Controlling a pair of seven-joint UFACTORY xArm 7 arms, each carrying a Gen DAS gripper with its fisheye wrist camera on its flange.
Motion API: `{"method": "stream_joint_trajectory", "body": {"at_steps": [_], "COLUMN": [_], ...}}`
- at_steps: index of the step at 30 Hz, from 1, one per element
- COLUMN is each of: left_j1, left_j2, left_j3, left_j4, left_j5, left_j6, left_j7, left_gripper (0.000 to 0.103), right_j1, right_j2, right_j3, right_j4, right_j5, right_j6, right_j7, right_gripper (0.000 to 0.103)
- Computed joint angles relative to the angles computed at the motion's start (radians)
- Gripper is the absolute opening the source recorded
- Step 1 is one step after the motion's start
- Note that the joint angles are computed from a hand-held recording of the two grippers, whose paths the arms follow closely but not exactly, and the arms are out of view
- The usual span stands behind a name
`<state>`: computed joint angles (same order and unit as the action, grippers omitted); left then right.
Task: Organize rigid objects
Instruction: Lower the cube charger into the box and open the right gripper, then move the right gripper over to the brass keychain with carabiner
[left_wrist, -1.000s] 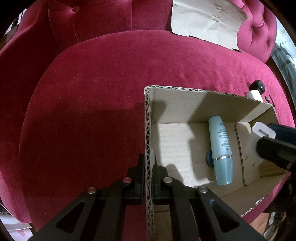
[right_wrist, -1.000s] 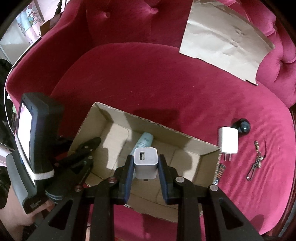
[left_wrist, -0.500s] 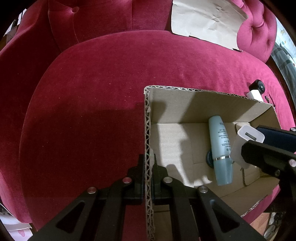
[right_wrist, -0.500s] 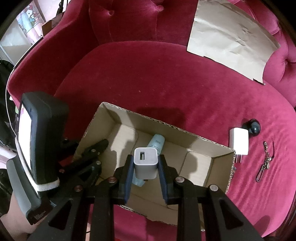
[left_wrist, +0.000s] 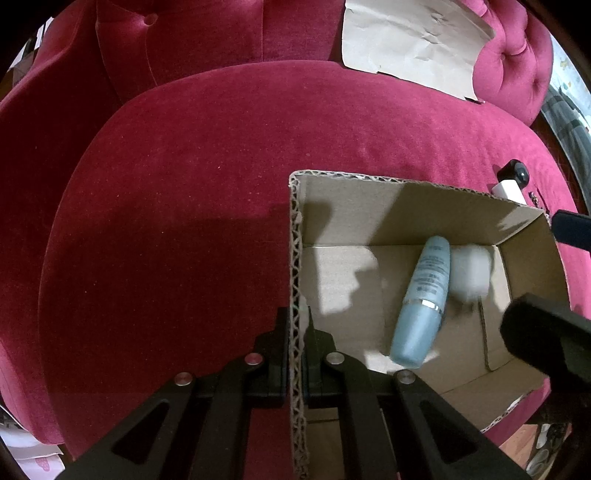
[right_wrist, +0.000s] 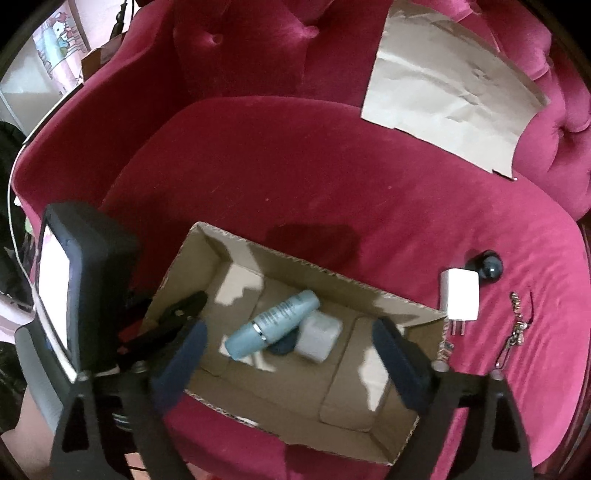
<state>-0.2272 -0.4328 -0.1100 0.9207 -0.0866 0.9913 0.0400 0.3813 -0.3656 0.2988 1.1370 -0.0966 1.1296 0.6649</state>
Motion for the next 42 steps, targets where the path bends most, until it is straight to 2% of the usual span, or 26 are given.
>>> {"method": "stream_joint_trajectory", "body": {"at_steps": [2, 24, 42], "left_j1": [0.000, -0.002, -0.004], "left_j2": [0.000, -0.005, -0.006], "left_j3": [0.000, -0.004, -0.006], "left_j4": [-0.002, -0.004, -0.005], "left_j5": [0.002, 0.009, 0.015], "left_j6": [-0.003, -0.002, -0.003], "left_j7": [0.001, -0.003, -0.008], "left_gripper": [0.005, 0.005, 0.005], "right_j1": [-0.003, -0.036, -0.120], "right_j2": [-0.001, -0.045, -0.156], "right_j3": [-0.001, -0.011, -0.055], "right_j4": [0.001, 0.000, -0.041], "right_j5": [-0.005, -0.029, -0.032], "right_j6": [0.004, 0.045, 0.104], "right_j7": [0.003, 0.005, -0.053], "right_gripper": [0.103, 0.103, 0.103]}}
